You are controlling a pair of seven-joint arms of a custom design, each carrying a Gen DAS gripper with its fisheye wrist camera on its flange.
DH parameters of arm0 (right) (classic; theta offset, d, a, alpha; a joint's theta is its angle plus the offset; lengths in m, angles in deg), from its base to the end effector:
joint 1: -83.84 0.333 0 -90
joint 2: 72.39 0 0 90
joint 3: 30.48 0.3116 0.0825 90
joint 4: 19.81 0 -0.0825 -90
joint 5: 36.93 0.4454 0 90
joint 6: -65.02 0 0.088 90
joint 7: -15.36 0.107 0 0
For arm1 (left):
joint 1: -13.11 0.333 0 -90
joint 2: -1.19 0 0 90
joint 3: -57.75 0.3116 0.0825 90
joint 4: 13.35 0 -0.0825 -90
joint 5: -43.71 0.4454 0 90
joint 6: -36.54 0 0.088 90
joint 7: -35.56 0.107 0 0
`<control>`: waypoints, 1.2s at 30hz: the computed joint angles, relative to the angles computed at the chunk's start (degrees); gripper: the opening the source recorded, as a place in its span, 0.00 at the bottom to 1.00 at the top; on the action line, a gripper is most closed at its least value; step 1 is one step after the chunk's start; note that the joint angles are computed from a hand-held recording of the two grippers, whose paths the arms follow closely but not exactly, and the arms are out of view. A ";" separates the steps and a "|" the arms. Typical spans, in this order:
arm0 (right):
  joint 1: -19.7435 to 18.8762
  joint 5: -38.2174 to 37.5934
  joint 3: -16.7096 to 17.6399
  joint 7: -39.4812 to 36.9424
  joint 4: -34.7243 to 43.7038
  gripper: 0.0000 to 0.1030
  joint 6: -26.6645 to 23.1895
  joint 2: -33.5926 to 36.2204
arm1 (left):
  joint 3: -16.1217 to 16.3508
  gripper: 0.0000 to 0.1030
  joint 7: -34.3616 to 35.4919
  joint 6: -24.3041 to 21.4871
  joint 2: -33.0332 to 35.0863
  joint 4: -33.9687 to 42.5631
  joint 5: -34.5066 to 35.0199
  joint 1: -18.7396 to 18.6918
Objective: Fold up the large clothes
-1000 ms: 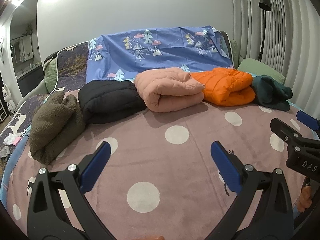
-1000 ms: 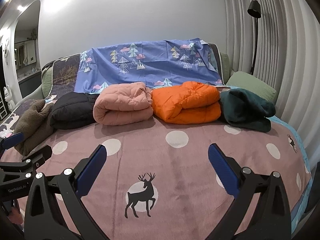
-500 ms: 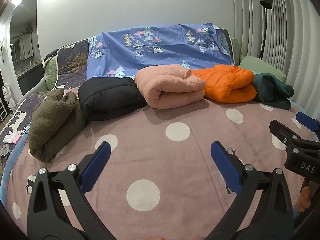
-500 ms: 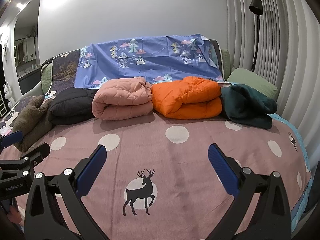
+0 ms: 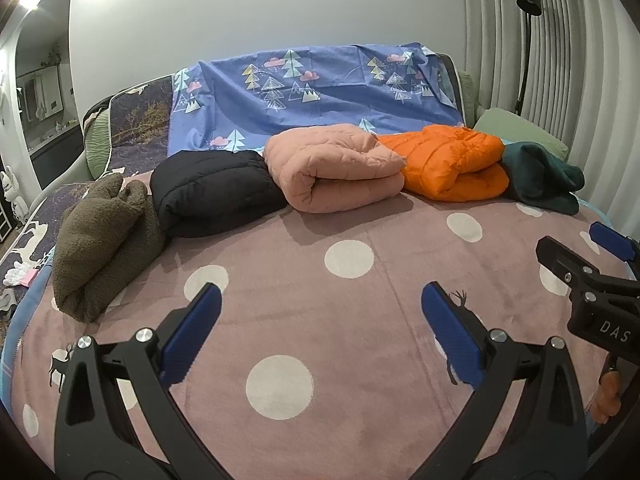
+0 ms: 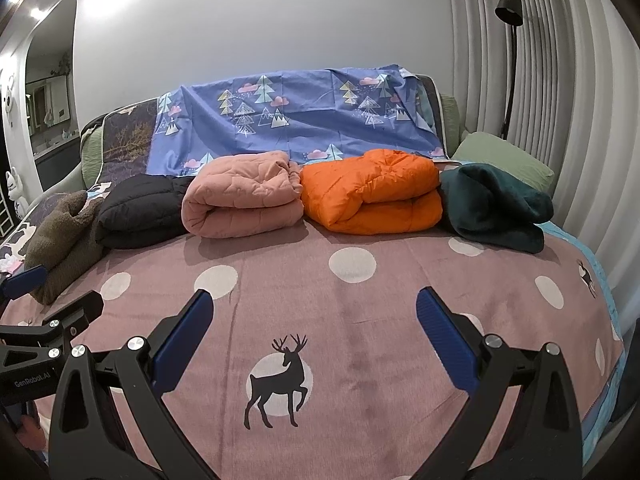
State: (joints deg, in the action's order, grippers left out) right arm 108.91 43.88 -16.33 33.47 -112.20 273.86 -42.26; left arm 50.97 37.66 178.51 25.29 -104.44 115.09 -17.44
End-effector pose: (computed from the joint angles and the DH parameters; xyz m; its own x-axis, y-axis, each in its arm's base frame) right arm 0.6381 0.3199 0.3743 0.1494 -0.9887 -0.0142 -0.4479 -0.0549 -0.8924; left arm 0.6144 -0.4579 0.4129 0.0658 -0.9974 -0.0277 -0.5397 -0.0122 -0.8417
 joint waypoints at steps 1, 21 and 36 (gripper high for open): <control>-0.02 0.18 0.00 -0.25 0.10 0.98 -0.04 0.05 | 0.01 0.98 0.05 0.07 0.00 -0.02 -0.03 0.03; -0.50 2.46 1.24 -3.17 1.33 0.98 1.34 0.51 | 0.12 0.98 2.56 0.05 1.68 1.44 -4.32 0.15; -1.56 5.67 3.29 -7.54 4.32 0.98 2.63 2.28 | 0.39 0.98 4.03 0.37 2.20 1.95 -5.70 0.04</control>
State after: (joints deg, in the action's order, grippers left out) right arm 107.34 49.55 -13.04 25.93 -107.88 276.49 -39.98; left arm 51.36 41.69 178.88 27.50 -102.48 109.39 -17.40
